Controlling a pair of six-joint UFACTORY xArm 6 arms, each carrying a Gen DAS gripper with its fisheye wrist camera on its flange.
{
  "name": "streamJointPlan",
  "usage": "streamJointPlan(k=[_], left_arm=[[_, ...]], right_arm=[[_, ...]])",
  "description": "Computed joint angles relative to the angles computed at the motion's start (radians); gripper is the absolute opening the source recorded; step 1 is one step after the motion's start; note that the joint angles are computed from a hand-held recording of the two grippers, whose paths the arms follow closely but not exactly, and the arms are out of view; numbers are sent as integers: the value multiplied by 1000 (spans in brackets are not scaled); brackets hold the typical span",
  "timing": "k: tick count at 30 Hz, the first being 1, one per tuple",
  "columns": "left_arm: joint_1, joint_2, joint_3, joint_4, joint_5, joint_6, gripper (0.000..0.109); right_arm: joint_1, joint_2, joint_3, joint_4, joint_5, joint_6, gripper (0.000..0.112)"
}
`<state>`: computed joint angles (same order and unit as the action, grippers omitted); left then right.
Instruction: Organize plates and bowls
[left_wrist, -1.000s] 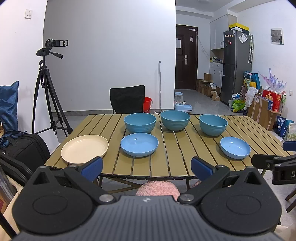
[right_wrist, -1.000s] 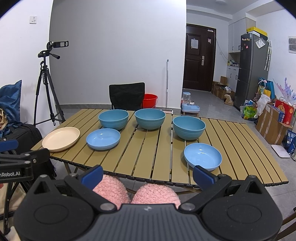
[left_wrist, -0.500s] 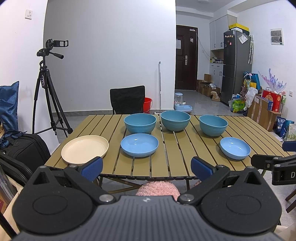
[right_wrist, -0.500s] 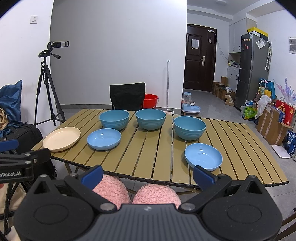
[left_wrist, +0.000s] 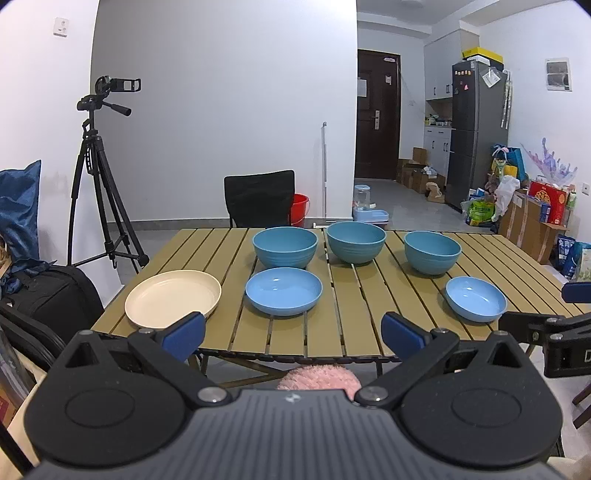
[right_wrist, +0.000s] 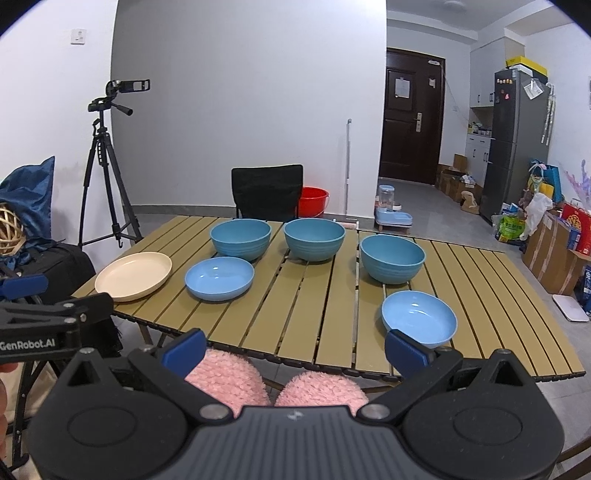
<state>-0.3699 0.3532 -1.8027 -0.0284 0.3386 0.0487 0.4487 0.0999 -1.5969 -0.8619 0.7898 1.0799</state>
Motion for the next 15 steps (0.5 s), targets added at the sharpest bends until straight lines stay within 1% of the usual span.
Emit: streamJointPlan(k=[7,15], left_arm=[[17,80,-127,46,49,-68,103],[42,191,-299,97,128,-139,103]], right_arm=[[-20,60,-67,60,-33,-94,103],[-42,172,-206,129,-60,-196,103]])
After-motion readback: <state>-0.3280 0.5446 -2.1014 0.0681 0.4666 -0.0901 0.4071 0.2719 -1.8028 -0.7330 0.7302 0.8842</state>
